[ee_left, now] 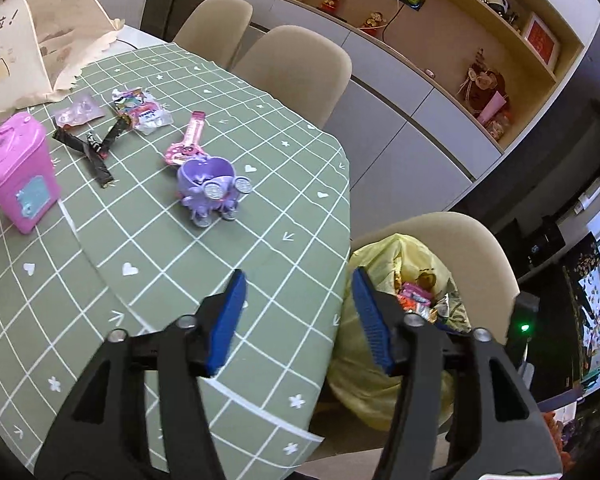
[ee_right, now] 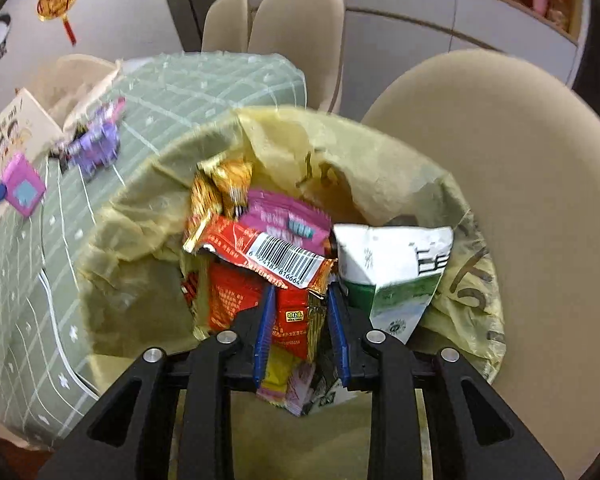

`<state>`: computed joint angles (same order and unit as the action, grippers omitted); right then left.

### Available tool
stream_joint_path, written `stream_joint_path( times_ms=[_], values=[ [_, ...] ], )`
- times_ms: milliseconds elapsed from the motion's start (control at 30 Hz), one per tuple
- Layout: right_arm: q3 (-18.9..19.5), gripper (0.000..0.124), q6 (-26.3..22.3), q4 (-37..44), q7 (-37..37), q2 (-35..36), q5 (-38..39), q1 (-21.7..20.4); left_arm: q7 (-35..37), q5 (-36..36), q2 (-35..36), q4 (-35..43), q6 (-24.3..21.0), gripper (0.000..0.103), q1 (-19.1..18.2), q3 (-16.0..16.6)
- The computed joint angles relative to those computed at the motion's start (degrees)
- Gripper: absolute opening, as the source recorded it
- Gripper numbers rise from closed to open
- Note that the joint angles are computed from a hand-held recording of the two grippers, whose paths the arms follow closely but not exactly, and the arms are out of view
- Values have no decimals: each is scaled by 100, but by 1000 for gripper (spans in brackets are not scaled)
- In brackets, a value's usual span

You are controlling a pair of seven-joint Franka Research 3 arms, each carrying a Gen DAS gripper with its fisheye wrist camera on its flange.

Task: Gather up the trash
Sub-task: 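Lower the red snack packet into the yellow bag and open the right tool, then move both tools back to the table toward the clear wrapper and black strips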

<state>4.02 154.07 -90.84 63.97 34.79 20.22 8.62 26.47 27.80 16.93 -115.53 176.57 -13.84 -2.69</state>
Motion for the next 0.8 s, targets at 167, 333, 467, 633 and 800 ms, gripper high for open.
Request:
stream_joint_path(
  times_ms=[167, 333, 467, 633, 800],
  values=[
    [99, 37, 585, -567, -219, -438, 280, -50, 911, -654, -54, -200, 85, 68, 735, -748],
    [-56, 41, 886, -1033, 132, -927, 231, 110, 904, -435, -286, -363, -32, 79, 274, -170],
    [62, 41, 990, -1148, 149, -1197, 308, 53, 100, 753, -618, -556, -228, 80, -173, 469],
    [762, 41, 929, -877, -745, -1214, 1173, -202, -1001, 2135, -1050, -925, -266, 83, -122, 736],
    [881, 41, 301, -61, -1092, -774, 1382, 184, -1916, 2941, -1525, -1451, -216, 83, 331, 732]
  ],
)
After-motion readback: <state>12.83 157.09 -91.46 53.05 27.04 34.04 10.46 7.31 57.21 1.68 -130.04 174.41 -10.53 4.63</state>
